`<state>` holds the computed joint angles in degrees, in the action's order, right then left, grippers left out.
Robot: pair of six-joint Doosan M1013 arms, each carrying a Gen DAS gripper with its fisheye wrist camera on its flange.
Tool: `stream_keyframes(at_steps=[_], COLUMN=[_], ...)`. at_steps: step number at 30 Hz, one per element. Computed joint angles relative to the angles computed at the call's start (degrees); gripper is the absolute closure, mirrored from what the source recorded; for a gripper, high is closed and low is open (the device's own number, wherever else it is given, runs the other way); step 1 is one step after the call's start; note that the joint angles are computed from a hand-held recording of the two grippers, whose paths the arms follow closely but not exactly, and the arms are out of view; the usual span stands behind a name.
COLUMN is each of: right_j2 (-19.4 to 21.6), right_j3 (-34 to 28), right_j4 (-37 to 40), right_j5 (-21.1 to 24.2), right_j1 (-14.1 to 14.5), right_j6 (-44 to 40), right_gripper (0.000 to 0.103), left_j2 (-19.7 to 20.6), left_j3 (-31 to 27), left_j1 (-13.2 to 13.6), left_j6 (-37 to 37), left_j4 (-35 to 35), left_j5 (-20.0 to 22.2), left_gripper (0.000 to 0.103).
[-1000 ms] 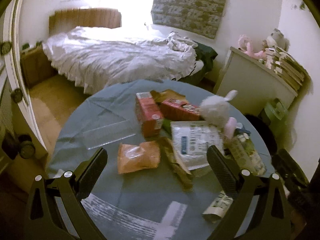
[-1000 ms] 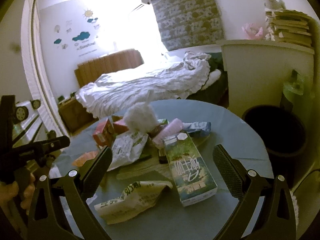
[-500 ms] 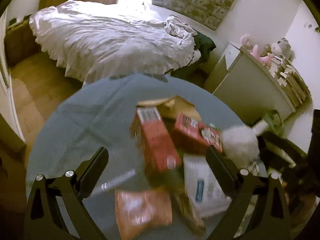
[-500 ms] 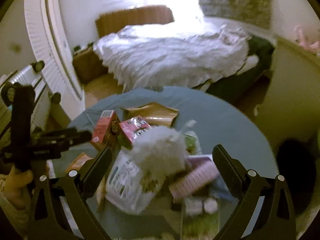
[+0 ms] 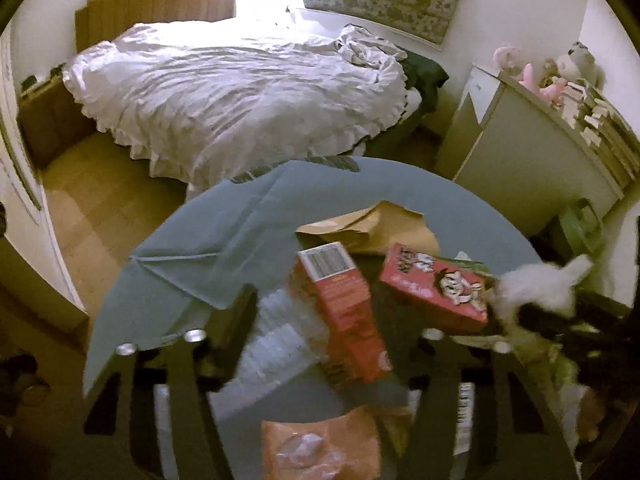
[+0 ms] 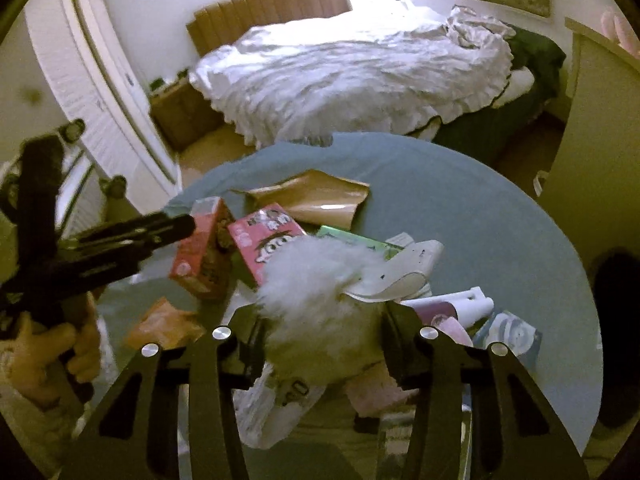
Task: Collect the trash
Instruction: 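Grasp the white fluffy pom-pom with the right gripper while the left gripper grasps the clear plastic container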
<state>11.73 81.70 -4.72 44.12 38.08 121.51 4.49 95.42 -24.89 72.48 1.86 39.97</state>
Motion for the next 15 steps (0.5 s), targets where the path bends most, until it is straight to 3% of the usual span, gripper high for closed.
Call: stream_keyframes(at_steps=[1,3,5,10,13,15], right_j2=[-0.7,-2.53,-4.13,-7.15,-8.39,-8.94], right_j3=[0.7,2.49,4.04,6.98,8.48,9.27], right_j4=[0.52,1.61,2.55,3.29,3.4,3.04], right_j5=[-1.31,-4.2,-6.61,-9.13,-9.31,-9.27], right_j1=[-0.03,-0.1,-0.14,0.19,0.52,0.84], right_j6=[-0.04,0.05,-0.02,1.5,2.63,3.24], right_gripper=[0.056,0.056,0.056,0.057,0.056,0.056], left_j2=[-0.2,-0.83,-1.64,-3.14,-3.52,-3.78], left_j3=[0.2,1.0,2.18,4.12,4.38,4.54], left_j1=[0.64,2.56,3.74,3.89,2.85,2.45], left_j6=[1.65,7.24,9.58,11.3,10.81,12.3], left_j4=[-2.1,-9.66,-12.62,-11.48,-5.99,-3.52], left_j5=[-0.38,-1.19,-2.11,-3.97,-4.03,-3.79], left_gripper=[0.061,0.062,0.062,0.061,0.06,0.055])
